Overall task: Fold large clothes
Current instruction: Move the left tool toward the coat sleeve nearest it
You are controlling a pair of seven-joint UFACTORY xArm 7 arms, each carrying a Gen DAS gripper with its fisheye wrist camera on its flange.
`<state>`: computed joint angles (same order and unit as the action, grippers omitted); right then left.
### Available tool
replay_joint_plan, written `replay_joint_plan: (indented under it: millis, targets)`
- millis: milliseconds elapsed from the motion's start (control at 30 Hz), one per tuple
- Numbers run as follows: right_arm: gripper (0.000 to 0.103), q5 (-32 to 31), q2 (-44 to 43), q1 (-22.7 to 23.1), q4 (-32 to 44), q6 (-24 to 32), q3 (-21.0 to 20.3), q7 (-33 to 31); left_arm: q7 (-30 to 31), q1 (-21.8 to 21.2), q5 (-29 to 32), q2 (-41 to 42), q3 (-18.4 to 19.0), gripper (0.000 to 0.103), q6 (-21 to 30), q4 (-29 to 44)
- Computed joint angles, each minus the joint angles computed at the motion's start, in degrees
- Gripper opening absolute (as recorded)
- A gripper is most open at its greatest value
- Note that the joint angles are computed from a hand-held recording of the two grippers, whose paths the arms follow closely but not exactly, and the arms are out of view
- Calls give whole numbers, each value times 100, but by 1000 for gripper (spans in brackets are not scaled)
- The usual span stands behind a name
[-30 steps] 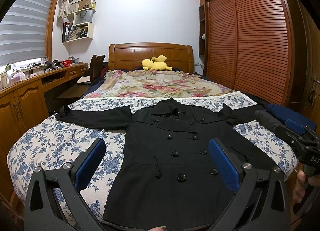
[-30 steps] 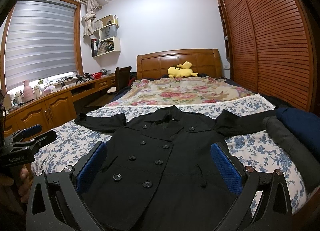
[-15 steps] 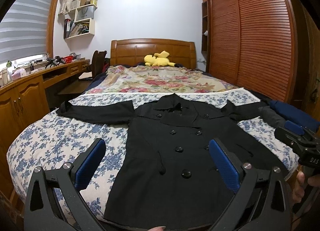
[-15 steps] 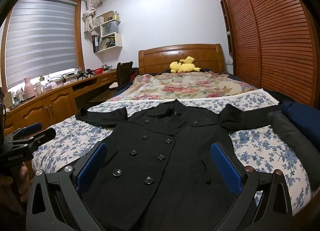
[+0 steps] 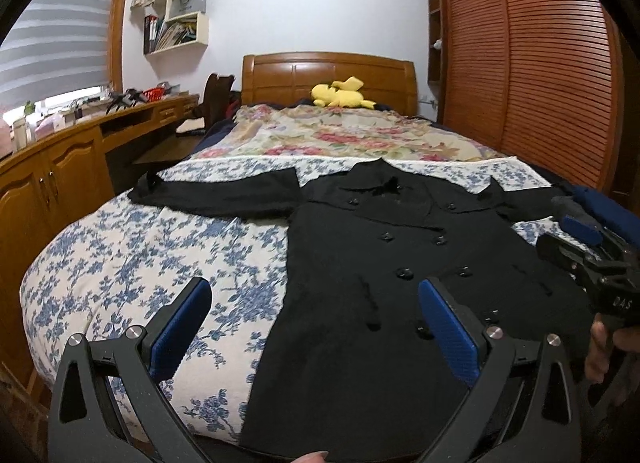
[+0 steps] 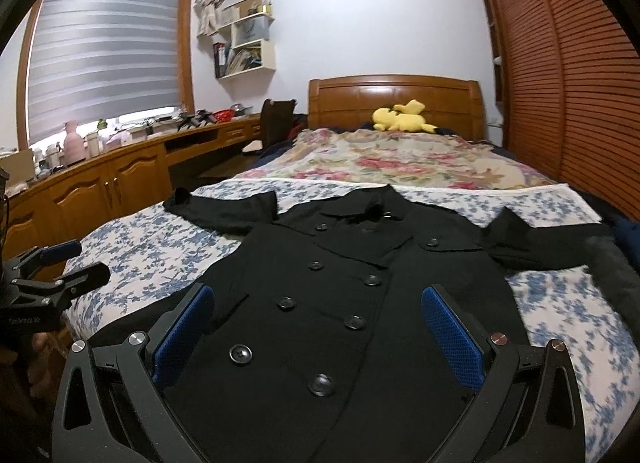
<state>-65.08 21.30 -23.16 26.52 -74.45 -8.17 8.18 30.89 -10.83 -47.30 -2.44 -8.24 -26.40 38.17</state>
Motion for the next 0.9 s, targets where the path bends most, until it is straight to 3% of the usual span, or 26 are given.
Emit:
replay_joint_plan:
  millis: [133,300,367,533,667,767,900]
  targets:
    - [103,-51,96,145,478,258,137,368,-102,98,154,239,182,103,98,113]
    - [103,-143,238,323,1003,504,254,849,102,69,-75,622,511,103,197,411]
    - [103,-134,319,399,1161,545,293,915,-197,160,220,734,655,103,266,455]
    - [103,-227,473,649,1719,823,414,1267,450,-82,-518,1069,1133,103,329,884]
    - [103,-339,693,765,2085,935,420,1323,420,-34,-454,1294,1449,103,672,1184]
    - [103,-370,819,830,2247,1082,397,1276,459,-223,-444,1484,1883,103,1094,1469]
    - [103,-870,1162,777,2722,1284,297,1655,-150,921,486,1704,1055,103,1503,1752]
